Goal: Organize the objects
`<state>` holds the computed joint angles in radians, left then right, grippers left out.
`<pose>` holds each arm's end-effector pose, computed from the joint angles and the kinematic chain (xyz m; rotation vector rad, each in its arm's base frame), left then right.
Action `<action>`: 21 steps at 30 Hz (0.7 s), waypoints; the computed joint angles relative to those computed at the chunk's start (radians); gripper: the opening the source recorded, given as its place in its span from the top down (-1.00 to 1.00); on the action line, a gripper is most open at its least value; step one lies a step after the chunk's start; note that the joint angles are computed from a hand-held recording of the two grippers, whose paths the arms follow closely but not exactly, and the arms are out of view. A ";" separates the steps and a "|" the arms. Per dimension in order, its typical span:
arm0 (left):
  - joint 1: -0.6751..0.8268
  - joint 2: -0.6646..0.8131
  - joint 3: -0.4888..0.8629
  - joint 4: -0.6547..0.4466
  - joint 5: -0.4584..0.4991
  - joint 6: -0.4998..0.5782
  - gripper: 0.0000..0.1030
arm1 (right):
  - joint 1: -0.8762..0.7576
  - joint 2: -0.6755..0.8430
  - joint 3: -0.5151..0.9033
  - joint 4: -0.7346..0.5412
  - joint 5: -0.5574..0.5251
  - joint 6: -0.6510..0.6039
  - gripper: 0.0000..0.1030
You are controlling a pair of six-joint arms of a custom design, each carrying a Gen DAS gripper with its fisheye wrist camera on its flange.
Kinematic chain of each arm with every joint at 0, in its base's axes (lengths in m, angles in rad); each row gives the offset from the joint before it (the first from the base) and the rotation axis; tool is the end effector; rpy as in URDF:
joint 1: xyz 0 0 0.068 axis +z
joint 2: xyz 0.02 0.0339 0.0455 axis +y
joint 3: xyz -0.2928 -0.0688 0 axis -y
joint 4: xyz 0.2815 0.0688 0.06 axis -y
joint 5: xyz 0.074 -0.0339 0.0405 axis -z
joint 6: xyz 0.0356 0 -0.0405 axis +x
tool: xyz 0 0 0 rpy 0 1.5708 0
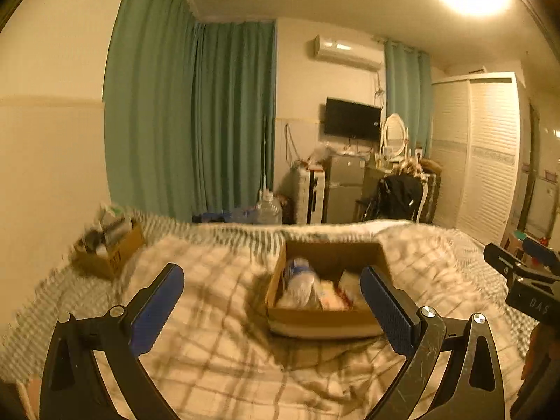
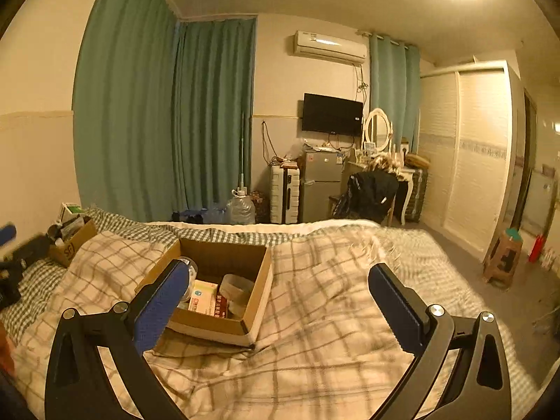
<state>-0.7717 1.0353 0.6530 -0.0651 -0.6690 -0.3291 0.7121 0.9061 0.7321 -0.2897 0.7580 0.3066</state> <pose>0.1917 -0.1558 0.2719 0.0114 1.9175 -0.0617 0.1798 0.1228 0.3097 0.0734 1.9011 -0.0856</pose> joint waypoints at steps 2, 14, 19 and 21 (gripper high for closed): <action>0.015 0.042 -0.021 0.022 0.024 -0.036 -1.00 | -0.011 0.034 -0.046 0.070 -0.008 -0.009 -0.99; -0.015 0.080 -0.049 0.077 0.001 -0.020 -1.00 | -0.019 0.070 -0.100 0.141 -0.007 -0.010 -0.99; -0.022 0.079 -0.043 0.068 -0.003 -0.021 -1.00 | -0.014 0.085 -0.096 0.139 -0.003 -0.008 -0.99; -0.020 0.081 -0.041 0.065 0.002 -0.027 -1.00 | -0.009 0.088 -0.095 0.136 0.002 -0.008 -0.99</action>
